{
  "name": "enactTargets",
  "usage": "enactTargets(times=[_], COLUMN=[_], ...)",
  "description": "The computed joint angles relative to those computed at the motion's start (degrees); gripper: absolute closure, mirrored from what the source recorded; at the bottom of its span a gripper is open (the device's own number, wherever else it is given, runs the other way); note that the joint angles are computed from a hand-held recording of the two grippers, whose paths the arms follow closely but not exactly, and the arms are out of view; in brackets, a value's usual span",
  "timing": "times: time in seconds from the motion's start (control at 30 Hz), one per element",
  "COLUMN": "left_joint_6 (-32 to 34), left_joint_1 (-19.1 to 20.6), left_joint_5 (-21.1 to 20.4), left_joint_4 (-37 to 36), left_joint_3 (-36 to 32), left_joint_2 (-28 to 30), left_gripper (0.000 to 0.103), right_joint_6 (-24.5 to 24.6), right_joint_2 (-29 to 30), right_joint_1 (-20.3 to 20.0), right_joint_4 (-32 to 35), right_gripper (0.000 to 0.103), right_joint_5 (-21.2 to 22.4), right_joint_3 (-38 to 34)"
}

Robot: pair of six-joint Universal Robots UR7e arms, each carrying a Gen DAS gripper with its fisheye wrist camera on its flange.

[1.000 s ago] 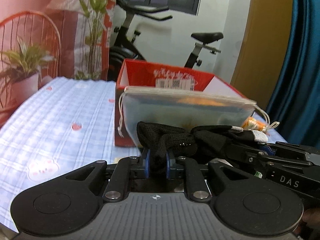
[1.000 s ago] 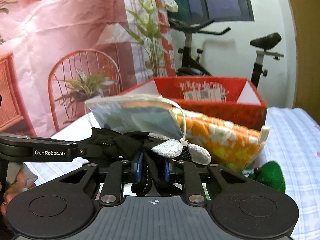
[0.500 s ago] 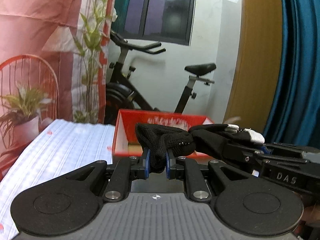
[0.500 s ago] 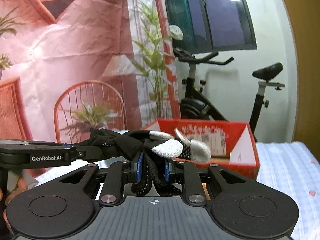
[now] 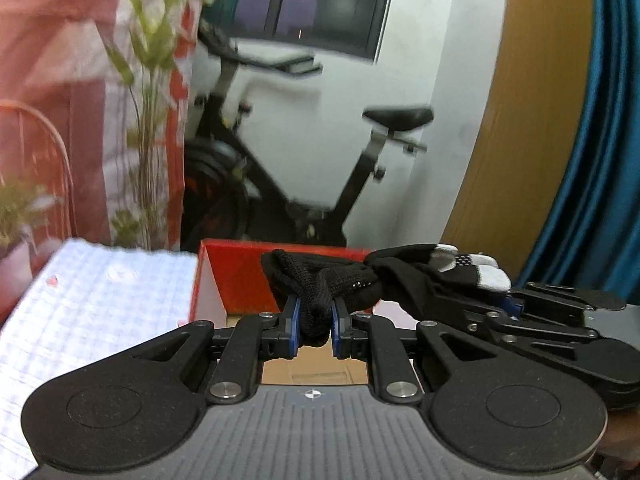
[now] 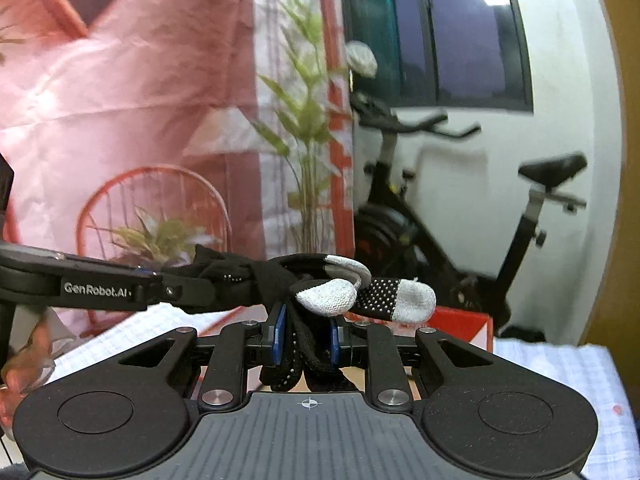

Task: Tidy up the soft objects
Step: 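Lift the black glove with both grippers and carry it over the red box, then open both grippers to drop the black glove into the red box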

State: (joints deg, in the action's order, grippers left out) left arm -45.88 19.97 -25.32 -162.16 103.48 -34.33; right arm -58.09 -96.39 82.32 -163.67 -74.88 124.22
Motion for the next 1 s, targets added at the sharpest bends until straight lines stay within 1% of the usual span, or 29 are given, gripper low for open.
enactTargets(times=[0.07,0.13,0.23,0.3,0.47,0.57,0.7,0.83,0.9,0.97,1.0], left_joint_6=[-1.0,-1.7,-1.6,-1.7,-1.6,-1.3,-2.2,-2.1,-2.1,-2.0,-1.9], left_joint_1=[1.7,2.9,4.5,5.1,6.4,6.9,7.3,7.3,7.1,6.9,6.8], left_joint_5=[-2.2,-3.3,-3.9,-4.3,-6.8,-8.2,-8.7,-9.2,-9.2,-9.0,-9.0], left_joint_4=[2.8,5.1,7.5,9.1,9.4,9.4,10.6,10.9,11.1,10.9,10.8], left_joint_3=[-1.3,-2.3,-3.5,-3.9,-3.7,-4.2,-4.9,-5.1,-5.3,-5.2,-5.0], left_joint_2=[0.1,0.3,0.7,0.8,0.3,0.4,0.6,0.7,0.7,0.6,0.5], left_gripper=[0.087,0.087,0.087,0.087,0.087,0.087,0.086,0.086,0.084,0.081,0.080], right_joint_6=[1.3,2.6,4.1,4.2,3.9,5.0,7.0,7.6,8.0,8.2,8.4], right_joint_2=[3.3,6.3,9.6,10.9,13.2,13.9,14.4,14.4,14.5,14.6,14.7], right_joint_1=[0.9,1.5,1.6,1.6,1.6,1.4,1.1,1.0,1.0,1.1,1.3], right_joint_4=[-0.6,-1.0,-1.5,-2.0,-1.7,-0.9,0.2,0.5,0.3,-0.3,-0.9], right_gripper=[0.084,0.084,0.084,0.084,0.084,0.084,0.084,0.083,0.082,0.076,0.075], right_joint_5=[-3.4,-6.5,-8.9,-10.1,-13.7,-15.1,-16.3,-16.9,-17.5,-18.2,-18.7], right_joint_3=[-1.9,-3.7,-5.3,-5.4,-6.1,-6.6,-7.3,-7.4,-7.5,-7.6,-7.4])
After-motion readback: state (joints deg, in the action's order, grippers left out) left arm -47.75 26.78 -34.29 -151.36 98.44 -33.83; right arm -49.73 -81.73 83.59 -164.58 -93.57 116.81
